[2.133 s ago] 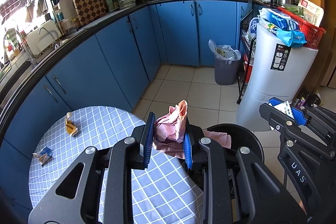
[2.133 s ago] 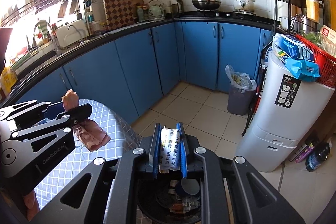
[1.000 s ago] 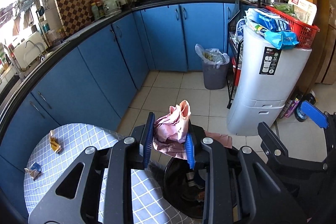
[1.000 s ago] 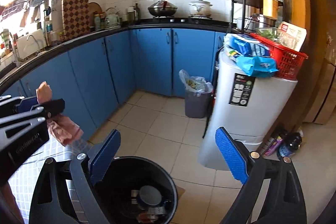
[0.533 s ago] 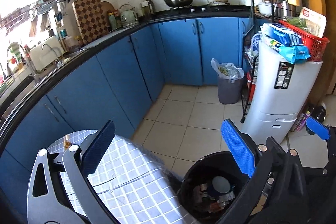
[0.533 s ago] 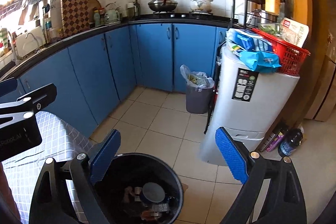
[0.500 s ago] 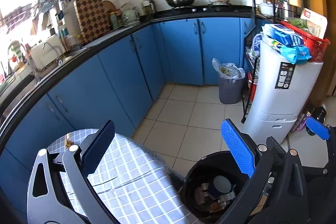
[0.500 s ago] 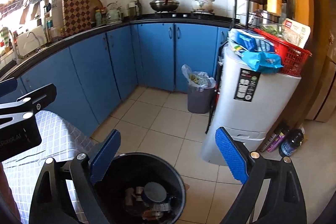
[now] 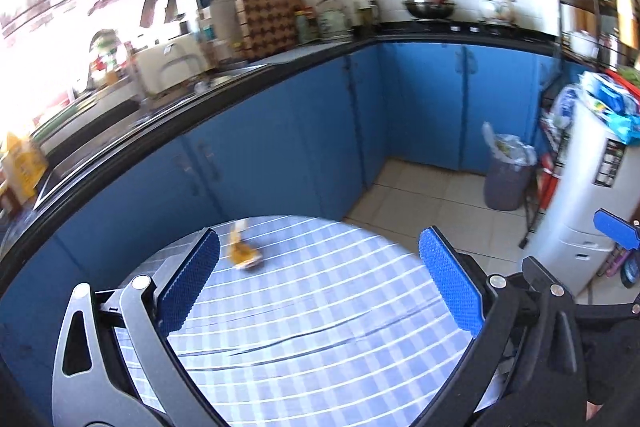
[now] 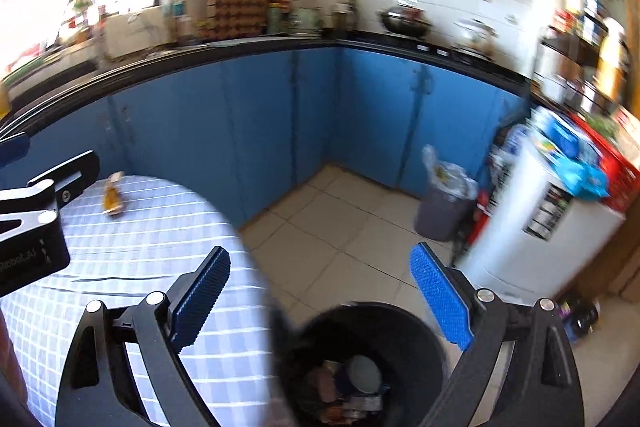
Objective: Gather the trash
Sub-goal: 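Move both open tools back over the table toward the cardboard box and yellow wrapper, then grasp the torn blue cardboard box with the left tool while the right tool grasps the yellow wrapper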
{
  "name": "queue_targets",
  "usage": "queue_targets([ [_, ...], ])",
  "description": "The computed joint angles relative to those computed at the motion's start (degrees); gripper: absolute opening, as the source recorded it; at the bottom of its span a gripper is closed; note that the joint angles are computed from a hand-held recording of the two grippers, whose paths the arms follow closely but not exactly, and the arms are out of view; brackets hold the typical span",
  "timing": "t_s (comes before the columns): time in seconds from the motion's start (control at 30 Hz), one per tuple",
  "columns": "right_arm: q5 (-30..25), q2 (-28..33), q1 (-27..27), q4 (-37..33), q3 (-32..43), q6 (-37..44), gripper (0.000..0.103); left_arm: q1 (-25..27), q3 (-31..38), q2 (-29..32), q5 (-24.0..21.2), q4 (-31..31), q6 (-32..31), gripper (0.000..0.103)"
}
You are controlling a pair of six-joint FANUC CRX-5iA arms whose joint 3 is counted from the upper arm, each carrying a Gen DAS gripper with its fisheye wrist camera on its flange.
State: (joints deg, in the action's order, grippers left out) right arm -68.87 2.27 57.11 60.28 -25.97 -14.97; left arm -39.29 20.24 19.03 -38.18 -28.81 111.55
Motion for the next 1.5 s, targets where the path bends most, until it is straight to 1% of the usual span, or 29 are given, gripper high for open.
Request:
queue_targets([
  [0.07, 1.36, 2.63, -0.48, 0.67, 2.68, 1.83, 0.089, 1.72, -1.54, -1.03, 0.28, -0.4, 0.82, 0.098],
  [0.17, 5.08, 6.37, -1.4, 1.63, 6.59, 3.88, 0.089, 5.09, -3.99, -2.29, 0.84, 0.28, 0.79, 0.098],
  [0.2, 6.66, 8.02, -1.85, 1.61, 8.39, 4.94, 0.089, 6.1, -4.57, -2.48, 0.94, 0.37, 0.72, 0.098],
  [0.33, 9.69, 13.71, -3.02, 0.54, 14.67, 9.21, 0.089, 10.89, -7.0, -2.91, 1.43, 0.64, 0.55, 0.098],
  [0.5, 12.4, 21.45, -4.41, -2.18, 23.59, 16.29, 0.089, 16.11, -8.21, -1.47, 1.44, 2.88, -0.79, 0.097],
  [0.6, 13.34, 25.39, -5.21, -4.01, 28.49, 20.08, 0.089, 19.1, -8.29, 0.24, 1.38, 5.98, -2.89, 0.097],
  [0.7, 13.34, 30.13, -6.03, -7.03, 34.76, 25.55, 0.089, 21.77, -7.42, 2.8, 1.19, 10.04, -6.44, 0.097],
  [0.87, 13.91, 35.6, -7.49, -11.54, 42.79, 32.05, 0.089, 23.79, -6.01, 6.2, 1.42, 14.75, -11.53, 0.097],
  [0.93, 14.04, 37.81, -8.05, -13.36, 46.19, 34.54, 0.089, 24.22, -4.69, 7.81, 0.76, 16.4, -13.12, 0.097],
  [1.2, 13.82, 43.95, -9.59, -17.78, 55.25, 41.81, 0.089, 25.2, 0.44, 13.0, -3.11, 18.31, -14.41, 0.097],
  [1.33, 13.51, 46.24, -10.22, -20.39, 58.96, 45.04, 0.089, 26.74, 1.81, 14.76, -5.07, 22.26, -16.16, 0.097],
  [1.4, 13.93, 46.7, -10.71, -22.67, 60.17, 46.48, 0.089, 27.57, 1.66, 15.16, -4.94, 25.02, -17.45, 0.094],
  [1.43, 14.16, 46.77, -10.87, -23.46, 60.43, 46.97, 0.088, 27.77, 1.59, 15.22, -4.77, 25.66, -17.65, 0.092],
  [1.5, 15.27, 46.5, -11.2, -25.5, 60.29, 48.2, 0.075, 27.81, 1.53, 15.19, -4.42, 25.36, -17.25, 0.089],
])
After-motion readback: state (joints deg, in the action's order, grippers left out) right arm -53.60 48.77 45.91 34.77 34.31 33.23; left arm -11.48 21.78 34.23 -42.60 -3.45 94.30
